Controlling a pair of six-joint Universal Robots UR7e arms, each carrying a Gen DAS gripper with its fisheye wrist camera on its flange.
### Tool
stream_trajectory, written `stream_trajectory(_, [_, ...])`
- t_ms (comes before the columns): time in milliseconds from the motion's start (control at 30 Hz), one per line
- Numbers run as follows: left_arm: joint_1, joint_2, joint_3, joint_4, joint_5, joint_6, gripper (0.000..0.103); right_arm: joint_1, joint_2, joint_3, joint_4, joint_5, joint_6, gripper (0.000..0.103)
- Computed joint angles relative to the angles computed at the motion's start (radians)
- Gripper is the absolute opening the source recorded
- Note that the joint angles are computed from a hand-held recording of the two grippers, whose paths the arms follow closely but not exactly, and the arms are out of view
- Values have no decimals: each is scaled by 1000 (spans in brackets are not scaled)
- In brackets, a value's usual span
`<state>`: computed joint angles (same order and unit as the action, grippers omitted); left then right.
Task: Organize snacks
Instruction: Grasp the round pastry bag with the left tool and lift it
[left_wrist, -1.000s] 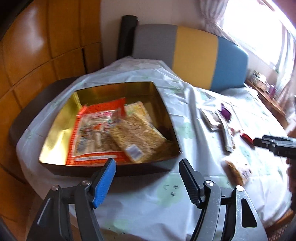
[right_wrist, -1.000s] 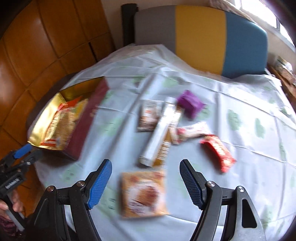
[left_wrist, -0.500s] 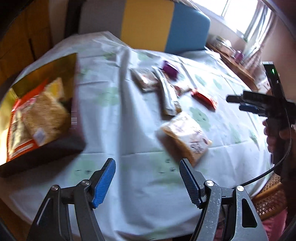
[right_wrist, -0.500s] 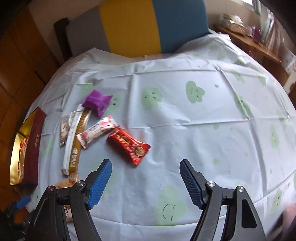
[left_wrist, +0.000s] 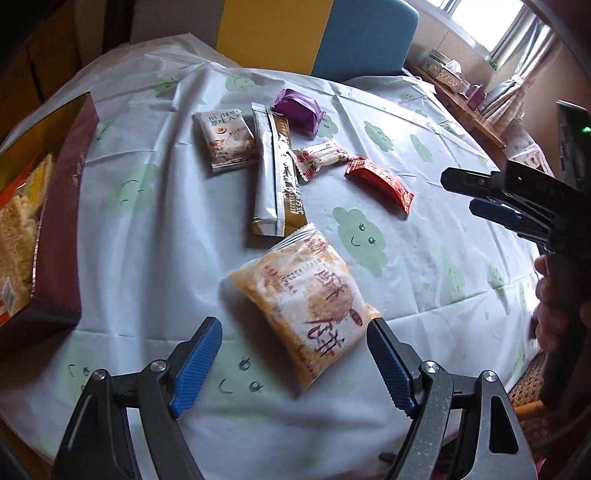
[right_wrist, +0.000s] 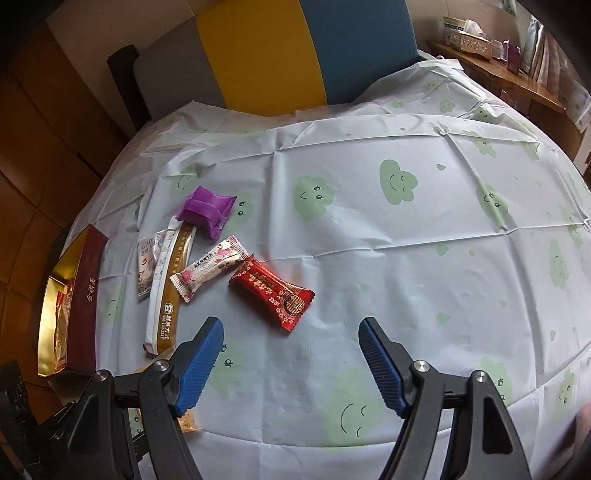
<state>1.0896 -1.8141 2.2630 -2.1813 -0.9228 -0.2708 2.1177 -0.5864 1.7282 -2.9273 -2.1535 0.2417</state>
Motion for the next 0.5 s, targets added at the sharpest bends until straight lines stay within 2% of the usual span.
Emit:
stream_trajectory(167, [3, 72, -17, -44, 8, -27, 82, 0, -6, 6, -18, 11, -5, 77])
stream_trajectory(367, [-5, 138, -10, -108, 74, -1, 85, -2, -12, 14, -40, 25, -4, 77])
stream_trajectory(433, [-18, 147, 3, -113, 112, 24, 79, -1, -10, 13, -38, 24, -5, 77])
stream_trajectory(500, [-39, 141, 38, -151, 172, 75, 63, -1, -7, 8, -28, 21, -9, 77])
